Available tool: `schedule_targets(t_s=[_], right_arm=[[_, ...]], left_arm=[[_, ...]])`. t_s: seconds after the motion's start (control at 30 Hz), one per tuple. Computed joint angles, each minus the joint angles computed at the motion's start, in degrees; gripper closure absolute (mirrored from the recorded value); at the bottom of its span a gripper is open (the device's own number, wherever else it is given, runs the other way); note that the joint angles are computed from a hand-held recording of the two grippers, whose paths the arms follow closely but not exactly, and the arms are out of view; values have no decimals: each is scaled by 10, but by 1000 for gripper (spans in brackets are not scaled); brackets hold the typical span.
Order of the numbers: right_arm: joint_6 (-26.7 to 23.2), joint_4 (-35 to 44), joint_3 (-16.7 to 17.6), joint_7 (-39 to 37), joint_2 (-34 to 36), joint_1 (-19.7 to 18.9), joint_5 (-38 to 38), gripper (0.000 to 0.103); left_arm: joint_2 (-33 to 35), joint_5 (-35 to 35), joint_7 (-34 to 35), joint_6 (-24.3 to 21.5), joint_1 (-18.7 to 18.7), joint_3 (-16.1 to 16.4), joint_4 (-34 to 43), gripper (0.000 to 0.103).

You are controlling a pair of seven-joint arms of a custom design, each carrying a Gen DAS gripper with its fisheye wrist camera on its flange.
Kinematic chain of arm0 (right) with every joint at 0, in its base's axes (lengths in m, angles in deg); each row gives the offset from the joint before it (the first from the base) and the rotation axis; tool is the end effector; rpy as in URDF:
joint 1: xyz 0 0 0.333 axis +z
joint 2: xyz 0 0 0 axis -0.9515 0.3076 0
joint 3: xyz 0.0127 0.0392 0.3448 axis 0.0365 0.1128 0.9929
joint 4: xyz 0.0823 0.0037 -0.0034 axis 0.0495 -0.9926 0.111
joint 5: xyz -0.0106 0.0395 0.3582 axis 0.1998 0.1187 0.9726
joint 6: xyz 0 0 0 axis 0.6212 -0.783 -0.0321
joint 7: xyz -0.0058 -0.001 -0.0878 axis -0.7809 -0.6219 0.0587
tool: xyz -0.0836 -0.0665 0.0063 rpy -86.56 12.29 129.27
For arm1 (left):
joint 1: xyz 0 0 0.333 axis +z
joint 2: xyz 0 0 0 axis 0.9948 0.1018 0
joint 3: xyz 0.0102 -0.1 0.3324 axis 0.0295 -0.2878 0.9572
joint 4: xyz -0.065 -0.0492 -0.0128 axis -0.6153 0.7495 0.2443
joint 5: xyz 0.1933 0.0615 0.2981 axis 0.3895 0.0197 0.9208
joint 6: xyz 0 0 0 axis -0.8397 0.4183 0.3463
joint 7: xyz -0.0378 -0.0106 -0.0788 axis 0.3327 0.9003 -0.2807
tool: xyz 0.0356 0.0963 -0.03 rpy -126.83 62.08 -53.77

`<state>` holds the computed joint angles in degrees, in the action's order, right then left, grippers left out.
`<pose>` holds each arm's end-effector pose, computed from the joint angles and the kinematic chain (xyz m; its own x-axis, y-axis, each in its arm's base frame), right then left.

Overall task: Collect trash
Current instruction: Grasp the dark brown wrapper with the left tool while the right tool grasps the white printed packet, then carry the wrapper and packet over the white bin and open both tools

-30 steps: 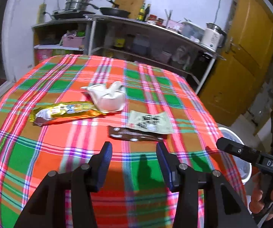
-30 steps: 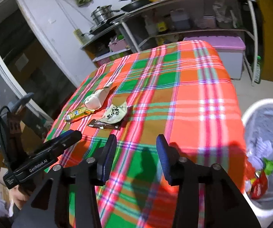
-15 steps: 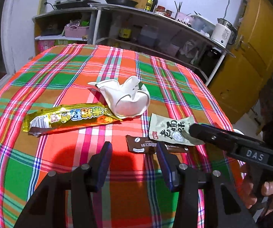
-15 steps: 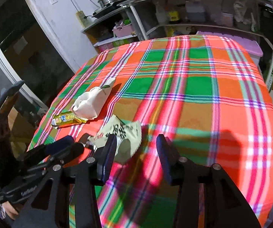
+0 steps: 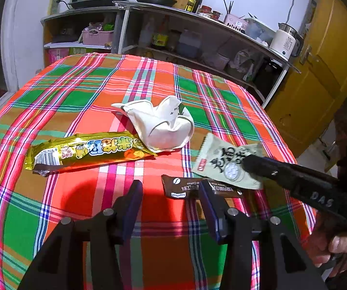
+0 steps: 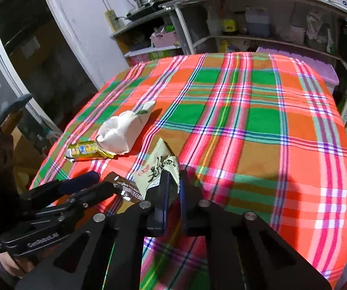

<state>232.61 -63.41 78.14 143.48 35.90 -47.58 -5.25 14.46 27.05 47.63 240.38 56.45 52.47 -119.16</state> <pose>0.6819 0.3810 0.4215 0.5479 -0.7619 -0.3454 -0.7438 -0.2547 -0.6179 0.5918 -0.4021 0.4158 0.1323 -0.9545 0.2673 -0.7171 -0.2783 -0.6390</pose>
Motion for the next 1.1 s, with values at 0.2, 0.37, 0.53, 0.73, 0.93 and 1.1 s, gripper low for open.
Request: schedule_targets(t_s=[0.2,0.37,0.53,0.73,0.93,1.1], right_arm=[[44,-54,6,-16,-36,-12,22,97],[73,-98,19,-35,-63,-33,57,97],[82,-127,29,-61,-81,-54,91,97],[74,-139,28,-74,-86,-63,111,97],[75,-154,32,-89,-93,-71,132,97],[81,-170,34,-103,-103,-79,152,97]], left_arm=[[4,-6,-2,17,3,-1,2,55],[17,-19,10,28,8,-4,16,49],[41,-47,48,2,5,-9,54,44],[65,-63,104,-76,-19,-8,107,40],[68,-67,137,-102,-30,-11,118,44],[66,-70,151,-123,-36,-13,121,75]])
